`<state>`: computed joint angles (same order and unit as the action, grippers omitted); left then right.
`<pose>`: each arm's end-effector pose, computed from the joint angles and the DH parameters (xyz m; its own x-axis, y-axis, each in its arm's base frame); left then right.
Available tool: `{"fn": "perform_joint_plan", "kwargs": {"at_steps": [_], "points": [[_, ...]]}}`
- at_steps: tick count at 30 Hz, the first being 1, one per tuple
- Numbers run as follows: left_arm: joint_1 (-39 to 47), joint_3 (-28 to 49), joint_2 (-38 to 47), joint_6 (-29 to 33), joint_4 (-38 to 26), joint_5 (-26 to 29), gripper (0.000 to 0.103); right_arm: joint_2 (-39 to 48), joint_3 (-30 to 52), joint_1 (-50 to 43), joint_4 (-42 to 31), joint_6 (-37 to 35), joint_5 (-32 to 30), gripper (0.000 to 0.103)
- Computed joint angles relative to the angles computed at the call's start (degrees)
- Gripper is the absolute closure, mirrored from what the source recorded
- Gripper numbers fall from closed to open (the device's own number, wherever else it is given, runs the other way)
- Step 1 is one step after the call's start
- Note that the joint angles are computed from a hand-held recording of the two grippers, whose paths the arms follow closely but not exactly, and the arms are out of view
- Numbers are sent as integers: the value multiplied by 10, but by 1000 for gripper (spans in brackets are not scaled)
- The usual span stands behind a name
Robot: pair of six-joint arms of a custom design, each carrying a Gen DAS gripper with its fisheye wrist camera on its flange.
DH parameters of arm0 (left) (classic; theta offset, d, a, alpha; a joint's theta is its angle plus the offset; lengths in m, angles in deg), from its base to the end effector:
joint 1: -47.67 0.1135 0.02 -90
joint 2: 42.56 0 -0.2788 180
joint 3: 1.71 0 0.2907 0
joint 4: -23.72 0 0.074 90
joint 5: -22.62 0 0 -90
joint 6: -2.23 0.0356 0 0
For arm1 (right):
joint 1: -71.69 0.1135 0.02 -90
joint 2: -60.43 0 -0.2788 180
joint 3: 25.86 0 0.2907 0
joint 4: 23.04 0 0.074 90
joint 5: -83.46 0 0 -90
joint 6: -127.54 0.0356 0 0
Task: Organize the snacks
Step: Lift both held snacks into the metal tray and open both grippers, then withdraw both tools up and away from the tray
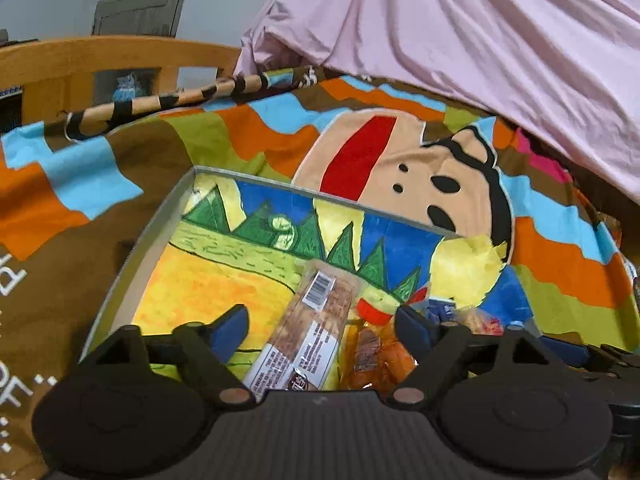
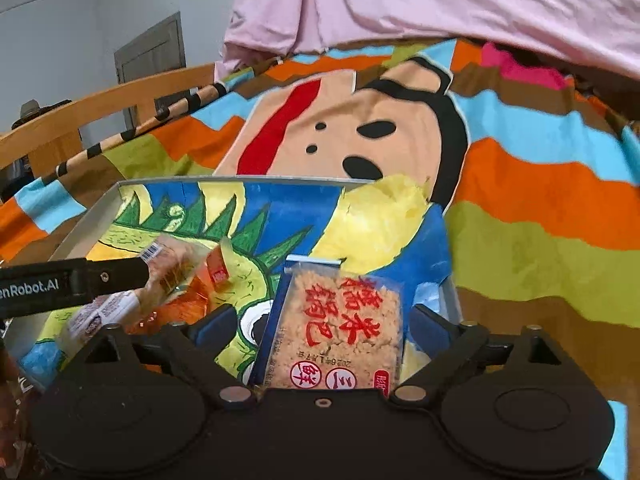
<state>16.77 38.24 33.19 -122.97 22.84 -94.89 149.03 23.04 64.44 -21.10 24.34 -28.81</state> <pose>0.2417 -0.1255 0.1506 -0.4982 -0.2977 -0.8144 -0.1830 0.9542 -0.2368 0.3205 -0.0272 0.1410 -0.5502 -0.1430 -0.8227 -0.3144 0.9482 0.0454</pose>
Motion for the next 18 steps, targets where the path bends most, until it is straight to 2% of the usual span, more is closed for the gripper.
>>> {"fn": "perform_joint_plan", "kwargs": {"at_steps": [4,6,11,14,18], "points": [[-28,-16,-51,-8,-22,-33,2,-69,-43,-25,9,-13,-25,1],[-48,-25,-78,-14,-35,-57,1,-114,-72,-43,21,-17,-44,1],[-98,-30,-153,-41,-114,-109,0,-236,-125,-77,3,-13,-78,1],[-141,-31,-196,-59,-169,-157,0,-317,-149,-91,-36,-1,-87,1],[-213,-33,-247,-95,-250,-219,0,-434,-170,-110,-140,-24,-99,1]]}}
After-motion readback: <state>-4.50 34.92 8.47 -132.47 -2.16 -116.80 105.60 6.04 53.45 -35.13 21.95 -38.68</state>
